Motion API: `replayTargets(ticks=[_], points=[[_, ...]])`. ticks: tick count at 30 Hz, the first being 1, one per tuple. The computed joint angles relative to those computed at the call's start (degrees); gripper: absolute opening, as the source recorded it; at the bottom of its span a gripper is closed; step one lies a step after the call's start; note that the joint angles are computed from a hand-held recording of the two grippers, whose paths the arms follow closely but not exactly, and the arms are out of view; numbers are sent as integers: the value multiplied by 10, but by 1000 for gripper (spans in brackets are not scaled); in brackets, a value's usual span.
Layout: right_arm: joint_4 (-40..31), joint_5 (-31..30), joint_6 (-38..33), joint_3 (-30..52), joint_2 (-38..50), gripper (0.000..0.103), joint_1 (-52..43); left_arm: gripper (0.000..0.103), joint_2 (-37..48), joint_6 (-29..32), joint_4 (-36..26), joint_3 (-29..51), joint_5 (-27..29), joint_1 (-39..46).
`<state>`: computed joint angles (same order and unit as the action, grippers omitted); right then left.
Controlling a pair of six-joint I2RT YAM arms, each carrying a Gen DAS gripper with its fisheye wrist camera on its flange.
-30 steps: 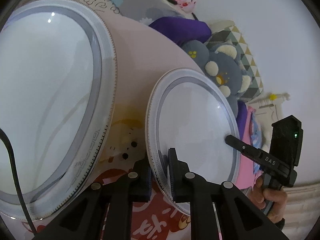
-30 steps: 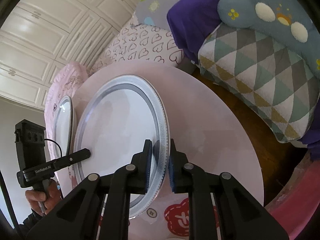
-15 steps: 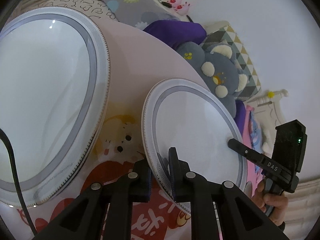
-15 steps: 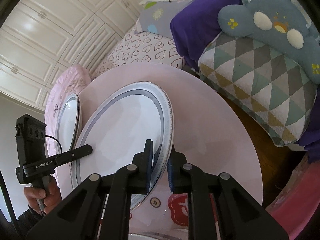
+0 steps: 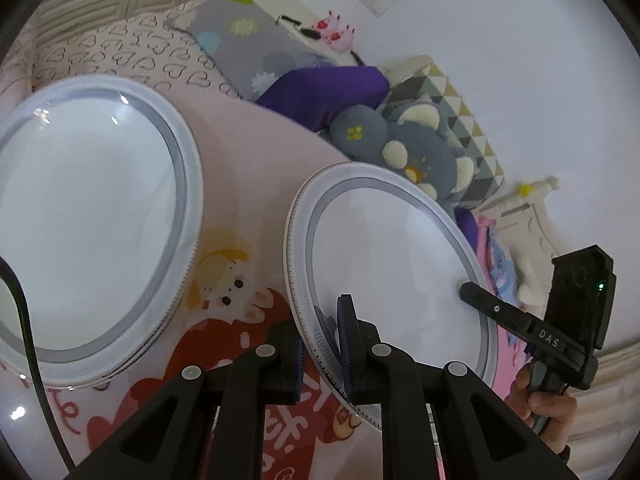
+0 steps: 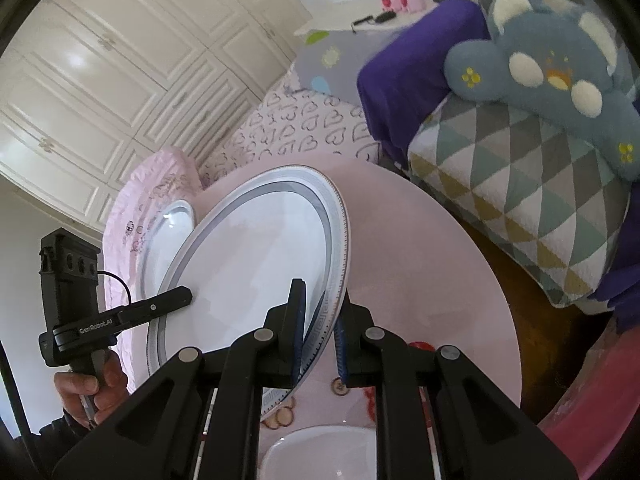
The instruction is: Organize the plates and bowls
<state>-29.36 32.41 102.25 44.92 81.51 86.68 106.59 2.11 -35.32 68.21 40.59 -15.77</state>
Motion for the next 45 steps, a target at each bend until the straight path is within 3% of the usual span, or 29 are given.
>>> replayTargets(ticks=[5,11,20,24,29,36,45], points=[[-26,8,-31,72,34,13,-4,11,-44,51,-36,-20,16,56],[-8,-10,-107,177,112,13,-36,11,-76,154,-120,-21,33,163],[61,-72,-190,314,258,13,-91,12,-30,302,-249,58,19,320],[98,-107,-206,357,323,13,-114,12,8,330,-274,100,0,355],[109,-140,-210,398,379,13,-138,12,45,307,-274,143,-18,339],[104,-164,-205,427,417,13,-153,13,67,254,-226,157,-41,293],[72,-182,-194,459,446,17,-161,13,47,206,-146,117,-62,250]])
